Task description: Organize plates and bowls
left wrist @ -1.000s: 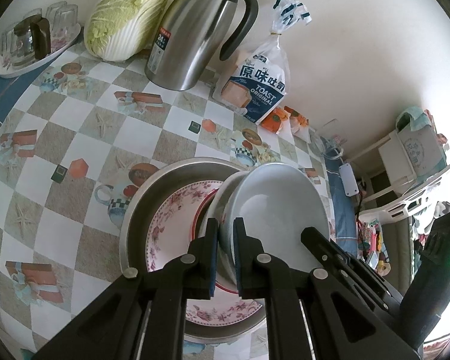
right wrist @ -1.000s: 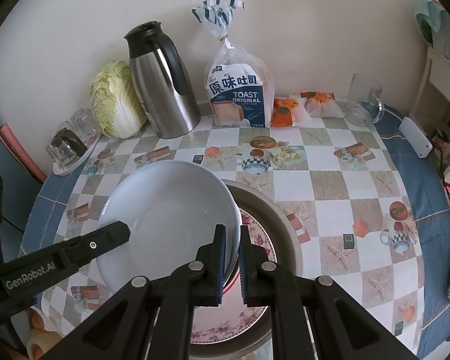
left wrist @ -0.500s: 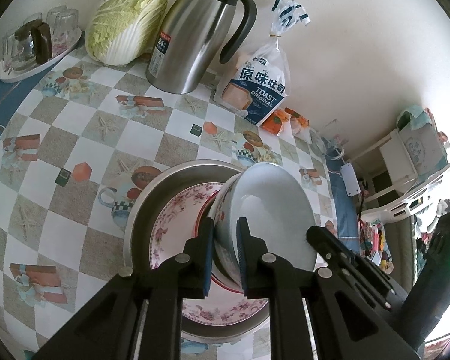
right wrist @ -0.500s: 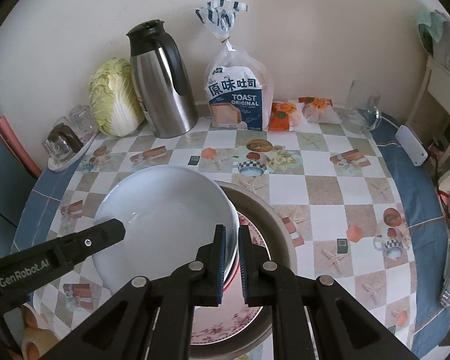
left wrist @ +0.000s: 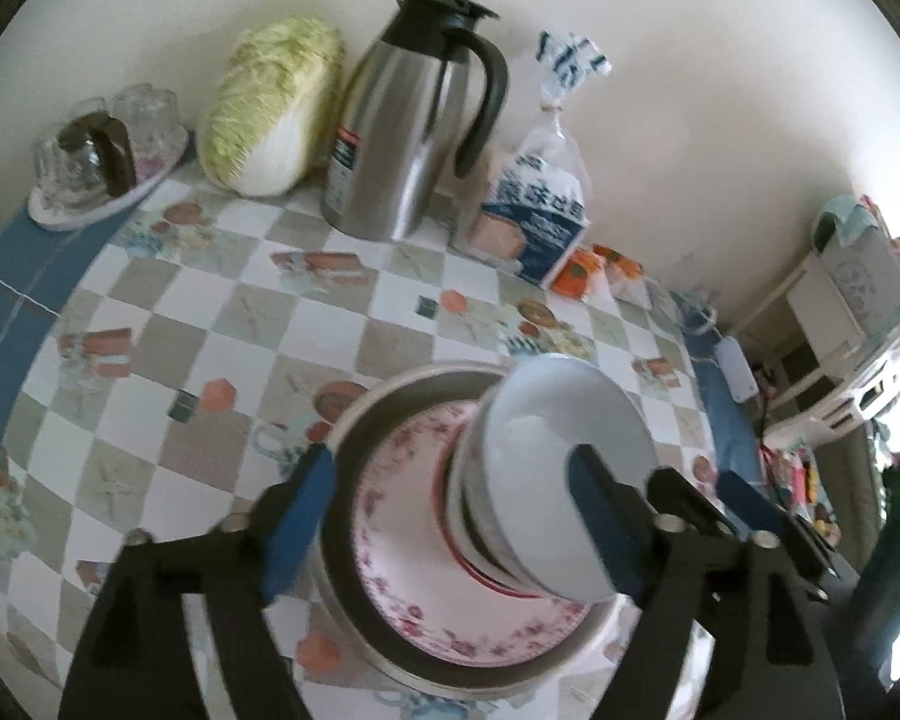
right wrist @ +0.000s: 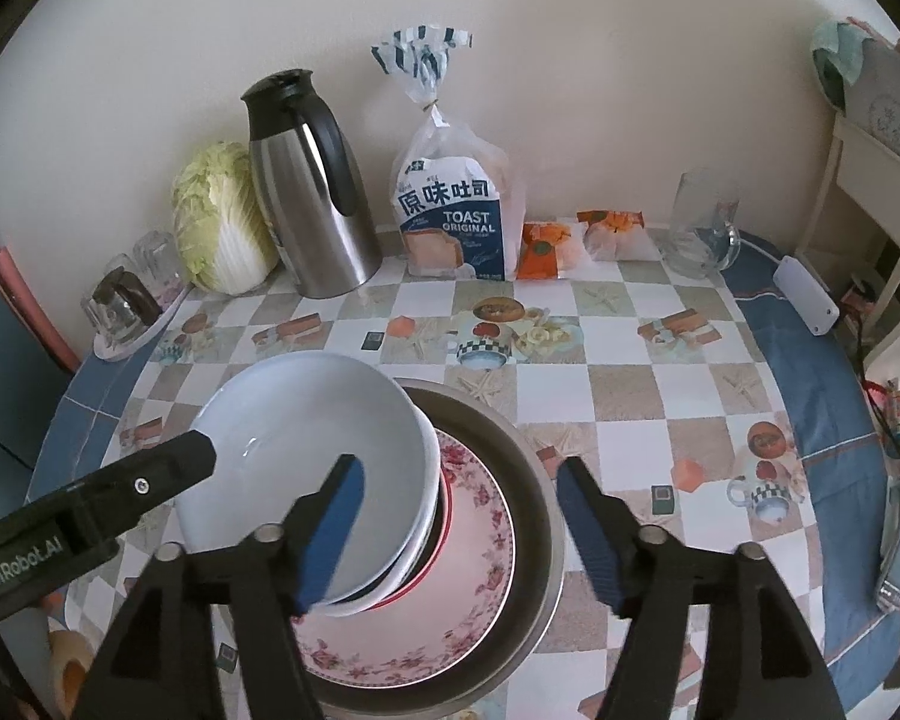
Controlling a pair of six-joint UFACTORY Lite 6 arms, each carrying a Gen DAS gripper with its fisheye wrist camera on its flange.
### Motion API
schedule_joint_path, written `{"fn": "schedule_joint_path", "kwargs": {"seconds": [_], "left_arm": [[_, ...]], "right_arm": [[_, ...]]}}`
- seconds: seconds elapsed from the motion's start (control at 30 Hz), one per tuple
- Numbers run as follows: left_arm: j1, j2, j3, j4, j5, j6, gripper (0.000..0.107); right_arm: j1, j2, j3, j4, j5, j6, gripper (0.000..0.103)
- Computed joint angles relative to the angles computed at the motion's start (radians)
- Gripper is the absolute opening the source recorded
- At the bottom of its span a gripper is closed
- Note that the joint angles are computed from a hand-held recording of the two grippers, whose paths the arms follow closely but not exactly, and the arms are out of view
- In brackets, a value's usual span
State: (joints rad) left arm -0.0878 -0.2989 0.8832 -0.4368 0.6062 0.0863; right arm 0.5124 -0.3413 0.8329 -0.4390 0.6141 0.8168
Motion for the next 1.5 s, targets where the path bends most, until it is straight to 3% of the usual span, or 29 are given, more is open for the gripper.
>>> {"fn": "schedule_joint_path", "kwargs": {"seconds": [0.13,0.2,0.5,0.73,0.93,1.27,1.5], "left_arm": [[-0.015,-0.038,-0.03,0.168,-0.049,-0.142,0.096],[-0.014,-0.057,-0.051,0.205,-0.063,-0.173,0.096],[-0.046,-0.196,-0.147,0.367,-0.078,-0.314,0.097],[-0.055,-0.308,-0.208,0.39,-0.035,-0.321,0.097],[-0.203,-0.37,-0.245,0.698,0.057,-0.63,0.097],[-0.305,-0.41,-0.335,0.734,0.146,-0.664,0.097],[-0.279,-0.411,-0.346,0.734,0.154,-0.648,0.097]], "right_arm": [[-0.003,-0.033,-0.025,-0.026,-0.006,0.028,0.099],[0.002,-0.056,-0.04,-0.04,-0.002,0.051,0.103],[0.098,-0.182,-0.115,-0.116,0.057,0.175,0.103],[0.205,-0.316,-0.199,-0.169,0.146,0.302,0.103],[0.263,-0.363,-0.257,-0.16,0.199,0.336,0.103],[0.32,-0.382,-0.304,-0.154,0.242,0.375,0.103],[0.346,-0.361,-0.31,-0.157,0.257,0.392,0.103]]}}
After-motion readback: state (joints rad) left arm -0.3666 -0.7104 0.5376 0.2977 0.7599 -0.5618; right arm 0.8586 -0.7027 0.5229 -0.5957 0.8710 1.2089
